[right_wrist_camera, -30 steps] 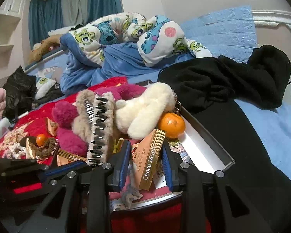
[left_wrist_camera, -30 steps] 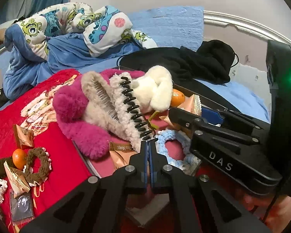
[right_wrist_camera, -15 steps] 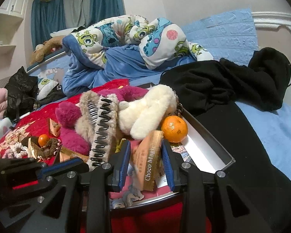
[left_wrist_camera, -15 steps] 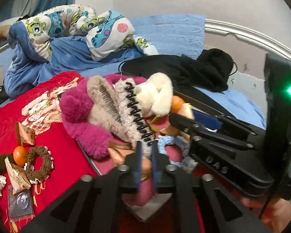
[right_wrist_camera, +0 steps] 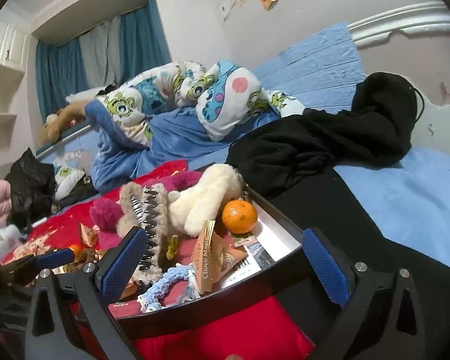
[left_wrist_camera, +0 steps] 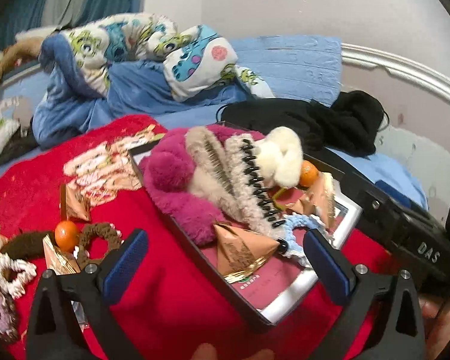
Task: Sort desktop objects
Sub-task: 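Lower the fluffy clip into the box with the left tool while the right releases the bar, then withdraw both open tools from the box back over the blanket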
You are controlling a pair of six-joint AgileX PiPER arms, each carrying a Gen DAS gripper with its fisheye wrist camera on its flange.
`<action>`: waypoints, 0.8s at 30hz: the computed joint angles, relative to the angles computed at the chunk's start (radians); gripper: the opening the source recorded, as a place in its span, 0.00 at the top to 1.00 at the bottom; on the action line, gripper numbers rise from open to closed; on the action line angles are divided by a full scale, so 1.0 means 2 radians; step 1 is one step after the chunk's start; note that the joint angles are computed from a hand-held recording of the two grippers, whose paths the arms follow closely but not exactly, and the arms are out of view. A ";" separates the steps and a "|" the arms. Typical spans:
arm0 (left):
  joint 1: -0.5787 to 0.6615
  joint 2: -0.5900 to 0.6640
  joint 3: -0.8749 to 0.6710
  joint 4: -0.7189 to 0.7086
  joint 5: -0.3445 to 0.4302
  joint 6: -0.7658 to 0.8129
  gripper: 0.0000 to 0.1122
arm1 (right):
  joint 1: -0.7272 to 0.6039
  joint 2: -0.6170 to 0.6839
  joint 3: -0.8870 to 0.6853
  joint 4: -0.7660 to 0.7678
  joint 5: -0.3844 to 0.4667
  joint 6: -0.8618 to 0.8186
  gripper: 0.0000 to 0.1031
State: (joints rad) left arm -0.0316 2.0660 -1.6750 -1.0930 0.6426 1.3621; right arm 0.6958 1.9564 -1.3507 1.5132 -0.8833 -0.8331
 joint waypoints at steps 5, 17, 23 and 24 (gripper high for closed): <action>-0.011 -0.027 0.043 -0.013 -0.015 0.057 0.08 | 0.005 0.003 -0.007 0.016 -0.010 -0.009 0.00; -0.003 -0.028 -0.001 0.135 -0.005 -0.087 0.08 | 0.059 0.010 -0.001 0.040 -0.090 -0.002 0.00; 0.088 -0.032 -0.041 0.091 0.068 -0.061 0.08 | 0.110 0.025 -0.007 0.056 -0.109 0.002 0.00; 0.102 -0.039 -0.034 0.082 0.056 -0.041 0.08 | 0.116 0.041 -0.027 0.081 -0.100 -0.025 0.00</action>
State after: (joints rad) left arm 0.1717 1.9884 -1.7427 -0.9294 0.7541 1.2809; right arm 0.9273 2.0375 -1.4055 1.6746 -1.0833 -0.8831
